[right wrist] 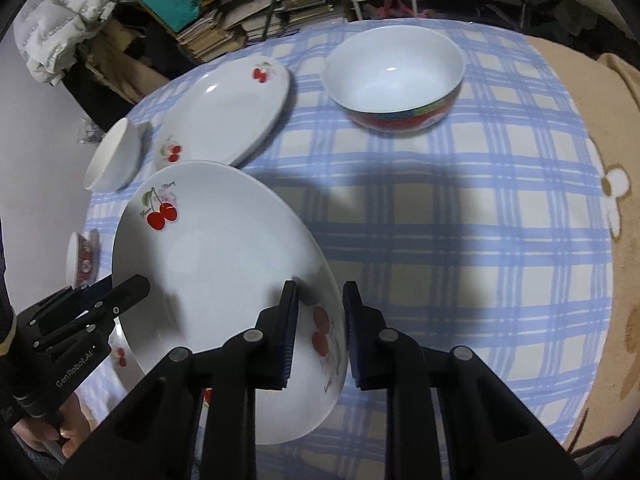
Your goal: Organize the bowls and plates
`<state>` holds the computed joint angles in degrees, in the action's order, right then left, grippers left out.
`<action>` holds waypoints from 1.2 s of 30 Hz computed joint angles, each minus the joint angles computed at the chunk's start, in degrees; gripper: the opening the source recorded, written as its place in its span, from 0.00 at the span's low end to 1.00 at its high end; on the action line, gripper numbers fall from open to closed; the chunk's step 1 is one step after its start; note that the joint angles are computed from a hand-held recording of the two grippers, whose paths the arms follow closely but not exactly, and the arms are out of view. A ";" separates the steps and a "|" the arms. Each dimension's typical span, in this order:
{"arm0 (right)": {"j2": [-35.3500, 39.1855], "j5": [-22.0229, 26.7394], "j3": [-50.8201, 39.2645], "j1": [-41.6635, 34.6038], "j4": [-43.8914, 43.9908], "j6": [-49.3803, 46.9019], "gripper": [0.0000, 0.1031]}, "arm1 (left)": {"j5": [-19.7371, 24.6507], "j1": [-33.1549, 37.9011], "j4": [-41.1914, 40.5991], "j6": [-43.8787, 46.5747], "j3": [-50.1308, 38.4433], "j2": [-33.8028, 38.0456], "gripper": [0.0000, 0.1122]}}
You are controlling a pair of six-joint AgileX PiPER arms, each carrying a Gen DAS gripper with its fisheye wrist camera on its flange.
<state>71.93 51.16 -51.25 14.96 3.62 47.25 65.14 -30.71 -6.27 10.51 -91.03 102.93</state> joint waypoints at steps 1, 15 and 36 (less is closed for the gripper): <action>-0.17 -0.74 0.25 -0.28 1.64 -1.06 0.23 | 0.01 0.32 0.33 0.13 0.44 -0.90 0.20; 11.79 -8.23 -7.78 10.50 7.71 -3.10 0.24 | -0.78 10.13 5.02 1.50 8.33 -10.09 0.20; 29.40 -8.60 -23.73 19.24 -0.30 -1.21 0.24 | -4.14 21.88 5.72 1.18 15.26 -7.16 0.21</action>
<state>101.33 42.56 -74.97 34.20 3.32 46.04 61.00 -8.83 -0.55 11.69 -75.77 95.77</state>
